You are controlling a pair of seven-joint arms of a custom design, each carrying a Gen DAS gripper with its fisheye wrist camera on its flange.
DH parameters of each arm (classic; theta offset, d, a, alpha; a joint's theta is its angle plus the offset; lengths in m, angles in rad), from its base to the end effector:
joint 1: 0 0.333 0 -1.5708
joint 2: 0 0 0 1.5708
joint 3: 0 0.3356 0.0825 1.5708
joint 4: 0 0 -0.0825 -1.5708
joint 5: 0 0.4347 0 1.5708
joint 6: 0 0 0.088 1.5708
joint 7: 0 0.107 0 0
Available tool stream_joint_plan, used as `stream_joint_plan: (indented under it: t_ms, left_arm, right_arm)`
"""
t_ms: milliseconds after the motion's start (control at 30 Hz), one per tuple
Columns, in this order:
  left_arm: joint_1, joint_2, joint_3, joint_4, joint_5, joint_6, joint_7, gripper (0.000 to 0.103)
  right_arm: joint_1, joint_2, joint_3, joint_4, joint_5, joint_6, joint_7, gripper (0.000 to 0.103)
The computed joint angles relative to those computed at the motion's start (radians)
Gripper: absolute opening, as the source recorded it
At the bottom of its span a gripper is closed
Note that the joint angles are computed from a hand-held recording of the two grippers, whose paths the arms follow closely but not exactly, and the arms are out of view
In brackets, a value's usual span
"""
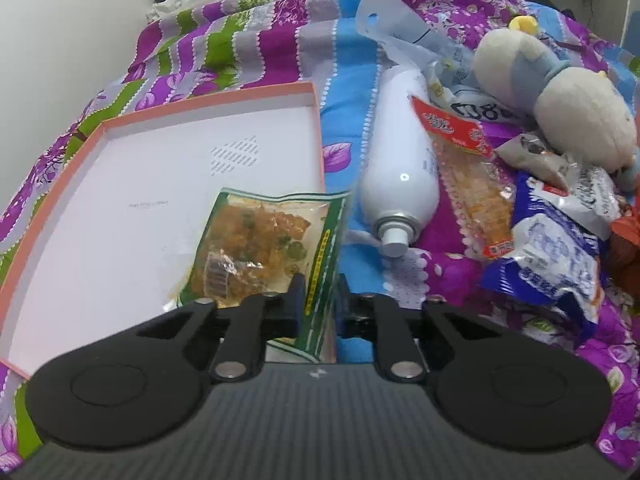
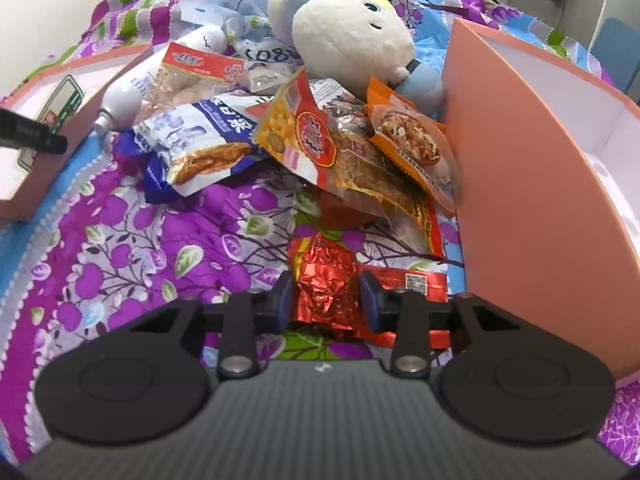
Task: Organize snacks
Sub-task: 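Grasp the green-and-white packet with the left tool while the right tool grasps the red foil candy, then carry both snacks over the open pink box with both tools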
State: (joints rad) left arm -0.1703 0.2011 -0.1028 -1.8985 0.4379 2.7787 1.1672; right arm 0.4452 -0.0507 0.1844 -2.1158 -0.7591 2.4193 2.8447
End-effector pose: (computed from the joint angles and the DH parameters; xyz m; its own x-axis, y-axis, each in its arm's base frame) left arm 0.6685 -0.2024 0.4668 -0.1771 -0.9791 -0.0996 -0.7316 0.1986 -0.6522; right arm 0.4923 0.3560 0.4696 -0.1568 -0.9873 0.0261 -0.7675 0.1051 -0.6323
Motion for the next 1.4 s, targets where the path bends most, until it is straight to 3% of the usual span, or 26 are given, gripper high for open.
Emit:
stream_joint_plan:
  t_ms: [133,300,600,767,900,1200,1400]
  left_arm:
    - [-0.021,-0.039,0.010,-0.028,0.073,-0.003,-0.060,0.004]
    - [-0.004,-0.120,-0.026,-0.089,0.041,0.013,-0.045,0.001]
    - [0.017,-0.316,-0.087,-0.248,-0.119,0.038,-0.024,0.001]
    - [-0.005,-0.453,-0.117,-0.377,-0.235,0.047,-0.011,0.001]
    - [-0.057,-0.539,-0.114,-0.459,-0.352,0.044,0.007,0.001]
    - [-0.096,-0.684,-0.122,-0.561,-0.436,0.006,0.019,0.001]
    - [-0.134,-0.738,-0.091,-0.570,-0.498,-0.006,0.051,0.000]
  right_arm:
    - [-0.006,-0.029,-0.001,-0.028,0.006,0.046,0.015,0.036]
    - [-0.020,-0.077,0.016,-0.062,-0.010,0.072,0.053,0.036]
    - [-0.046,-0.175,0.066,-0.093,-0.021,0.072,0.089,0.036]
    - [-0.053,-0.241,0.096,-0.120,0.001,0.083,0.098,0.036]
    - [-0.055,-0.286,0.118,-0.148,0.028,0.085,0.084,0.036]
    - [-0.060,-0.366,0.156,-0.208,0.103,0.073,0.052,0.036]
    - [-0.078,-0.415,0.182,-0.217,0.117,0.052,0.049,0.036]
